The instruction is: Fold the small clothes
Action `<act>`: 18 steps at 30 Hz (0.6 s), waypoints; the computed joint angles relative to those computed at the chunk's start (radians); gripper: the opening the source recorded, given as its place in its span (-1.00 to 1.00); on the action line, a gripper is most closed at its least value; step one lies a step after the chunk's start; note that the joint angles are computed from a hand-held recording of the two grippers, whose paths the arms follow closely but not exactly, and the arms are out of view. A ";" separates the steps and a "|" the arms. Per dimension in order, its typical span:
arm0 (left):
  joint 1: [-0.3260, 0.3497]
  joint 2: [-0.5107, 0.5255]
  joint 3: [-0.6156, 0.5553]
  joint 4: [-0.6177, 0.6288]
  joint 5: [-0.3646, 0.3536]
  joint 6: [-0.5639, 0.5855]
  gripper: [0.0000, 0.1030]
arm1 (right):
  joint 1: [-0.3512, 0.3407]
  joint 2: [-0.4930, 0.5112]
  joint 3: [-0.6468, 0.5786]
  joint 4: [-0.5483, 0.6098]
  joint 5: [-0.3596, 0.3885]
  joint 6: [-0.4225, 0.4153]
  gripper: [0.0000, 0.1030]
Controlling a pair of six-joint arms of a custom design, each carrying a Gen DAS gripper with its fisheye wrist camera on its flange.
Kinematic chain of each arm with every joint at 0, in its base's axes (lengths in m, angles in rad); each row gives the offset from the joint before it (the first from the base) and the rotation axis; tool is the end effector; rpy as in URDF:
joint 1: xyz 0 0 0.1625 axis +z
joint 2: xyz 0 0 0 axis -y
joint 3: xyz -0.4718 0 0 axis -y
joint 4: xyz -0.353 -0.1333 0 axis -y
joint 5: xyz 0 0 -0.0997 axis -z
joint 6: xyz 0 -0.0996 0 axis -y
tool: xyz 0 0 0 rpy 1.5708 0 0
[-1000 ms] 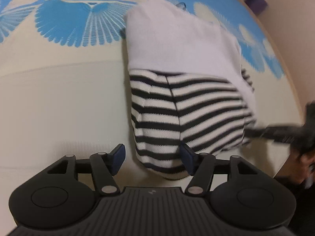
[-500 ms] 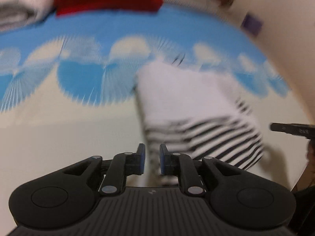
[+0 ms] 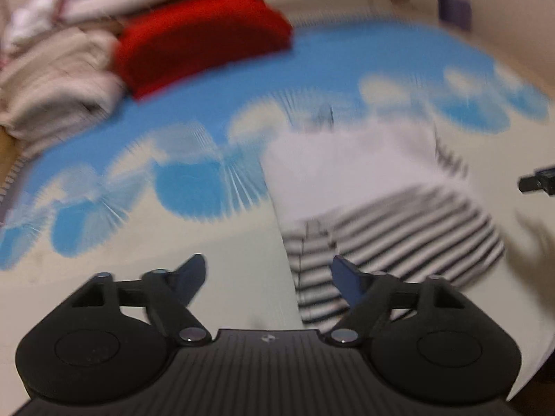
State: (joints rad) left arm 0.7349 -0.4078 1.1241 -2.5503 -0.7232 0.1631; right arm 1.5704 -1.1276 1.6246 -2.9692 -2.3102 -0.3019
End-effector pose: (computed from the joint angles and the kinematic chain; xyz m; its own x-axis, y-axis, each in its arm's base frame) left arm -0.4635 -0.6993 0.0801 -0.4643 0.4605 -0.7565 0.8024 0.5803 -0.1392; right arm 0.0659 -0.6322 0.4529 -0.7053 0.3203 0.6324 -0.2194 0.7497 -0.6244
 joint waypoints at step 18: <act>-0.282 -0.280 0.565 -0.314 0.117 -0.321 0.99 | 0.239 -0.143 0.427 -0.557 -0.070 -0.055 0.38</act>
